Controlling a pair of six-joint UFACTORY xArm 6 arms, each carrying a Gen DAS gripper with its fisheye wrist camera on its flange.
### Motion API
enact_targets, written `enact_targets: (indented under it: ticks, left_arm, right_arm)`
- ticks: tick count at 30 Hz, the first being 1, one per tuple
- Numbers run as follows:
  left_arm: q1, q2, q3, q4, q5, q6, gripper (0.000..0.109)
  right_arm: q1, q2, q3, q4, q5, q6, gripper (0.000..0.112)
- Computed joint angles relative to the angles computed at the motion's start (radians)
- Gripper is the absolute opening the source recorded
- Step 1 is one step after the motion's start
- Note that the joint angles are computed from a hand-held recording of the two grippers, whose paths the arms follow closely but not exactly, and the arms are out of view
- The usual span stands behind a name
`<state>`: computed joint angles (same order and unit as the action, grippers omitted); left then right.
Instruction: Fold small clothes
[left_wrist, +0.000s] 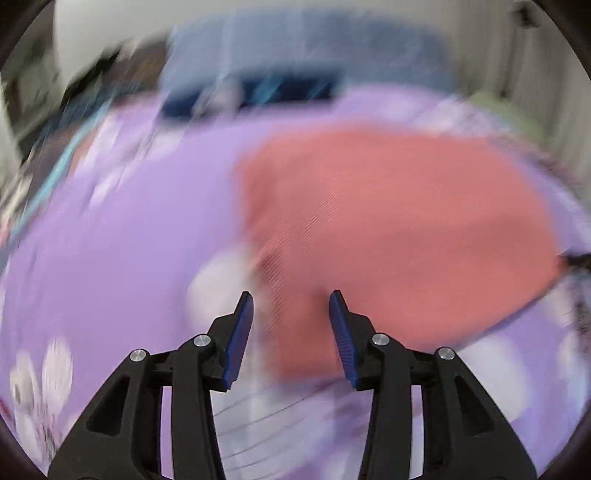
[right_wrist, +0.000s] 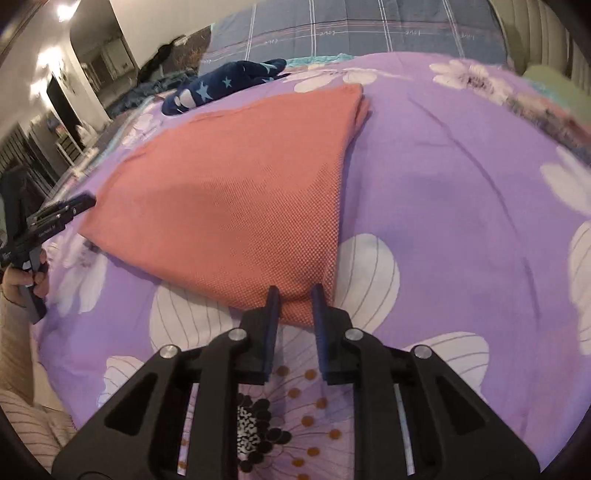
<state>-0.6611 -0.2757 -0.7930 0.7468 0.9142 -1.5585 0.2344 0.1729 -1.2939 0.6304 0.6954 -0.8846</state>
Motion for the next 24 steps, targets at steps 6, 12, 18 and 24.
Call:
enact_targets:
  ticks: [6,12,18,24]
  left_arm:
    - [-0.035,-0.126,0.125,0.089,-0.054,-0.09,0.05]
    - [-0.001,-0.248,0.244,0.161,-0.152,-0.204,0.05]
    - [0.133,-0.388,0.407,0.286,-0.407,-0.387,0.049]
    - [0.208,-0.415,0.456,0.386,-0.55,-0.506,0.049]
  right_arm:
    - [0.188,-0.219,0.209,-0.086,-0.396,0.016,0.041]
    - [0.402,-0.234,0.266,0.15,-0.193,-0.416,0.046]
    - [0.55,-0.151,0.239,0.059,-0.241,-0.35,0.046]
    - [0.611,-0.042,0.184,-0.191,-0.344,-0.148,0.046]
